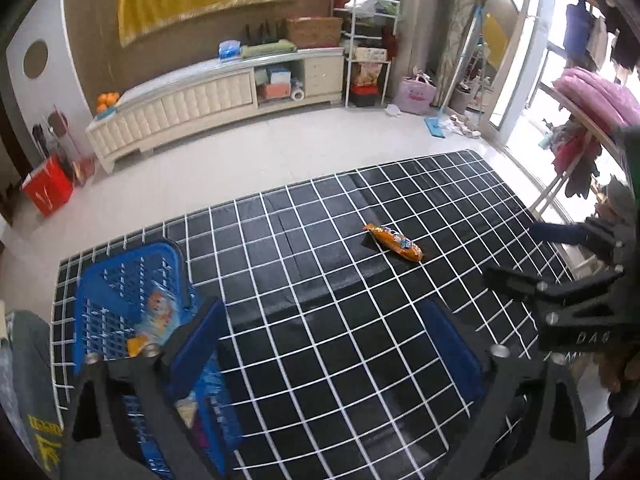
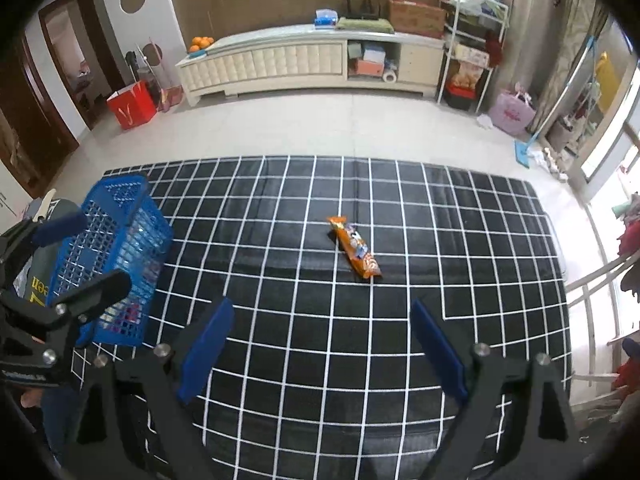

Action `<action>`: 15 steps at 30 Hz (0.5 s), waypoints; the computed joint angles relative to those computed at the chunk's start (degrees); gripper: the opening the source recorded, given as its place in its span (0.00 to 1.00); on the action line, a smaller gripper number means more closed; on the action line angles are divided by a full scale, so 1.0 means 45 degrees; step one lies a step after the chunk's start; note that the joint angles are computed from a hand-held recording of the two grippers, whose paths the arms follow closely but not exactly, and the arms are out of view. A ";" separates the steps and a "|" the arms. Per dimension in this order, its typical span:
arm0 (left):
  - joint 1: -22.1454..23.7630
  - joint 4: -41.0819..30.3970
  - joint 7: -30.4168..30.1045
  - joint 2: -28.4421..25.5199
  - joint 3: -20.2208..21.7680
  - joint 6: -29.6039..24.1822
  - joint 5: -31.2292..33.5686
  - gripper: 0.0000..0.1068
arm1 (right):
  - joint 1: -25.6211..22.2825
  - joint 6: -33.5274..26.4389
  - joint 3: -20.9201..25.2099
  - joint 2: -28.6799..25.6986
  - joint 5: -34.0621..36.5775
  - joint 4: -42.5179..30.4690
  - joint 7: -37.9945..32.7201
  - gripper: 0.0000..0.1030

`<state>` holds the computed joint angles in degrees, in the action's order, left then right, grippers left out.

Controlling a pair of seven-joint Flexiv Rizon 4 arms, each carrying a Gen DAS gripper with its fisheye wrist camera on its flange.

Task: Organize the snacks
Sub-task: 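Move the right gripper toward the orange stick snack on the mat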

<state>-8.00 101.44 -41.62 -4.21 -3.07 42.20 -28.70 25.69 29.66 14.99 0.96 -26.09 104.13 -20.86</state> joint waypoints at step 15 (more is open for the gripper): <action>-0.0645 -0.1543 -0.2412 -0.2564 -0.0483 0.1277 0.2459 0.96 | -0.1051 0.2374 -0.0741 -0.0839 0.1212 0.1059 -0.1000 0.90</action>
<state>-10.90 94.50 -52.48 -15.75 -5.25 47.95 -17.64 20.97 40.34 11.65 -2.82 -20.63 108.90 -25.36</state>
